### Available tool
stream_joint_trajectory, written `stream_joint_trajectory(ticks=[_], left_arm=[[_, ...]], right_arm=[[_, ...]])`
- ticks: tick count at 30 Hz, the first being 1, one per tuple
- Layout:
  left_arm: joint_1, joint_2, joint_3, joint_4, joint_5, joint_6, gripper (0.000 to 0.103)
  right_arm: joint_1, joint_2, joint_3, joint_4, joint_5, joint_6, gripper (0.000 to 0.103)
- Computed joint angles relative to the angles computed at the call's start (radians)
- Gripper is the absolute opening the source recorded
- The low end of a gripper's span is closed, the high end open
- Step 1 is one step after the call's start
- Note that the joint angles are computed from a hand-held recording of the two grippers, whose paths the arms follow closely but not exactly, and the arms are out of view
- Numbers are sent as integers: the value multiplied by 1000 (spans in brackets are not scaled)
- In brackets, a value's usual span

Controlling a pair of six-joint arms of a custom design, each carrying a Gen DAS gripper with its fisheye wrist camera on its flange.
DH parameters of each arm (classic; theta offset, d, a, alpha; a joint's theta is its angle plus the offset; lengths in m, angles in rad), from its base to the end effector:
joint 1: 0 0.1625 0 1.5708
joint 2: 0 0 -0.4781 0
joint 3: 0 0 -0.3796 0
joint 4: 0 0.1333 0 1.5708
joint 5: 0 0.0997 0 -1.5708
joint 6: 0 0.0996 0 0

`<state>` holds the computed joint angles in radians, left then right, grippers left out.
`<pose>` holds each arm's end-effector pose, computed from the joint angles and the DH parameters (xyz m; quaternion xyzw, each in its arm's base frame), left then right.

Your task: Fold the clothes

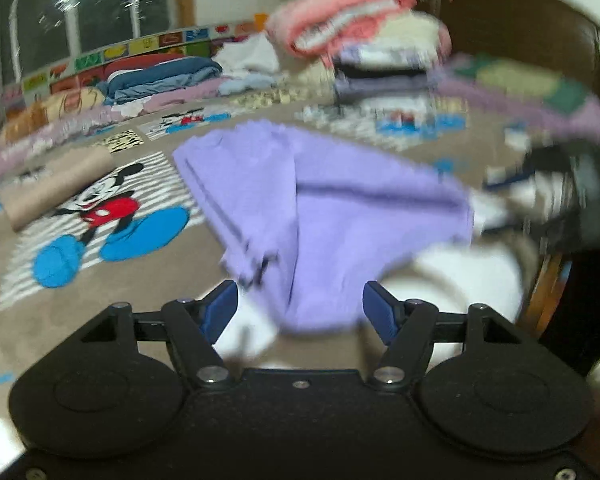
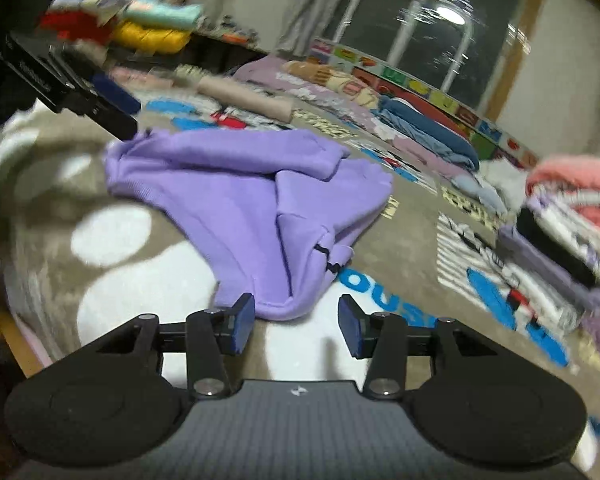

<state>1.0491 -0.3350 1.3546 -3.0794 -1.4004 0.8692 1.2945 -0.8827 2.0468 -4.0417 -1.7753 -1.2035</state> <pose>-0.2607 -0.7549 -0.0435 0.6036 0.7554 -0.2233 0.1230 -0.0478 -0.5830 0.2540 0.2977 -0.7342 0.3920 0.4676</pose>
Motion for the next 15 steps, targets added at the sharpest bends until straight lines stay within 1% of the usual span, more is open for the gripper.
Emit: stream_joint_trajectory(ticks=[1, 3, 5, 6, 7, 11, 12, 13, 15], left_arm=[[-1, 3, 13, -27, 29, 51, 68], [-3, 12, 38, -87, 86, 156, 67], [-6, 33, 38, -144, 118, 232, 58], [-6, 43, 35, -160, 118, 260, 55], [-5, 52, 32, -176, 117, 288, 50], [-6, 96, 22, -253, 125, 424, 50], [-5, 107, 19, -279, 116, 455, 50], [-4, 117, 8, -288, 110, 459, 50], [-2, 135, -15, -299, 96, 463, 50]], right_arm=[[4, 1, 3, 8, -21, -13, 48], [3, 5, -4, 19, -40, -36, 48], [2, 12, -12, 21, -53, -60, 48], [2, 18, -16, 16, -55, -81, 48], [2, 27, -20, 2, -53, -110, 49], [-3, 65, -38, -62, -36, -228, 49], [-8, 74, -45, -78, -25, -253, 49], [-10, 83, -52, -91, -16, -271, 49], [-17, 90, -58, -100, 5, -280, 49]])
